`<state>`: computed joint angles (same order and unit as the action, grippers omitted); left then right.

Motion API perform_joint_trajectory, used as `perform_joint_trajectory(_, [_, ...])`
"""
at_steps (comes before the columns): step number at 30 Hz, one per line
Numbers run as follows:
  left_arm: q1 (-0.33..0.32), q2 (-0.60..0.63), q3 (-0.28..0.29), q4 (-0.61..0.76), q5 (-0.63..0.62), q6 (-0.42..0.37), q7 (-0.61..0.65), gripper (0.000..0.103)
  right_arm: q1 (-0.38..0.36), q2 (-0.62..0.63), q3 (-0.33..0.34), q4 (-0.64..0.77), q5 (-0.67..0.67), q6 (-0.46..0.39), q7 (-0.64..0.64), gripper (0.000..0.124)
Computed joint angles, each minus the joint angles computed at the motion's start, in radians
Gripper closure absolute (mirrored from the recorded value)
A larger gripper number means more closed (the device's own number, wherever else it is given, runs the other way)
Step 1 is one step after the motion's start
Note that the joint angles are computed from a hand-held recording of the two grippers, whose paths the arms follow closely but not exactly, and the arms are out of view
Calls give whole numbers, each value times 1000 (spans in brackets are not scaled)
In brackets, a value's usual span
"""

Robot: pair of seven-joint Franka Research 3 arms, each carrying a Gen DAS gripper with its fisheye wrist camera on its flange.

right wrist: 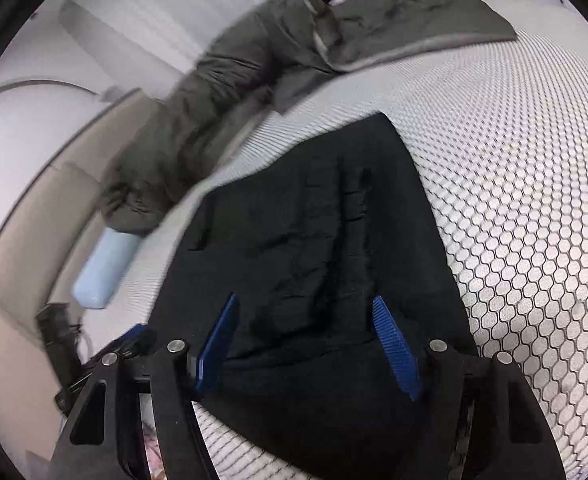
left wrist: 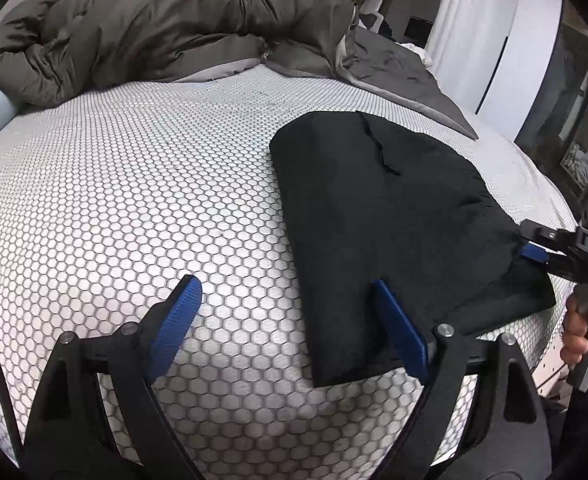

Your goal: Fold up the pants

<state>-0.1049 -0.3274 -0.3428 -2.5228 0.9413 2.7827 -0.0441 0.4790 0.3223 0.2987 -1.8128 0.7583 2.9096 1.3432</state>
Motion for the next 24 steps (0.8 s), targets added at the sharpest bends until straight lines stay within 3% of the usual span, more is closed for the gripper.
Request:
perform_joint_trajectory(6, [-23, -103, -1, -73, -69, -123, 1, 14, 2, -4, -1, -3, -12, 7, 5, 53])
perform_joint_trajectory(10, [-18, -158, 5, -110, -47, 12, 4, 14, -25, -47, 36, -52, 74, 43, -74, 53])
perform_joint_trajectory(13, [-48, -127, -7, -81, -89, 27, 122, 14, -18, -63, 16, -66, 84, 23, -76, 53])
perform_joint_trajectory(17, [-34, -55, -31, -31, -106, -1, 147, 14, -76, -49, 46, -37, 293, -69, -168, 53])
perform_joint_trajectory(21, [-11, -44, -5, -67, -126, 109, 103, 14, -36, 27, -3, 52, 238, -136, -131, 53])
perform_joint_trajectory(24, [30, -56, -16, -98, -118, 155, 78, 14, 52, 69, -87, 99, 17, -112, 58, 89])
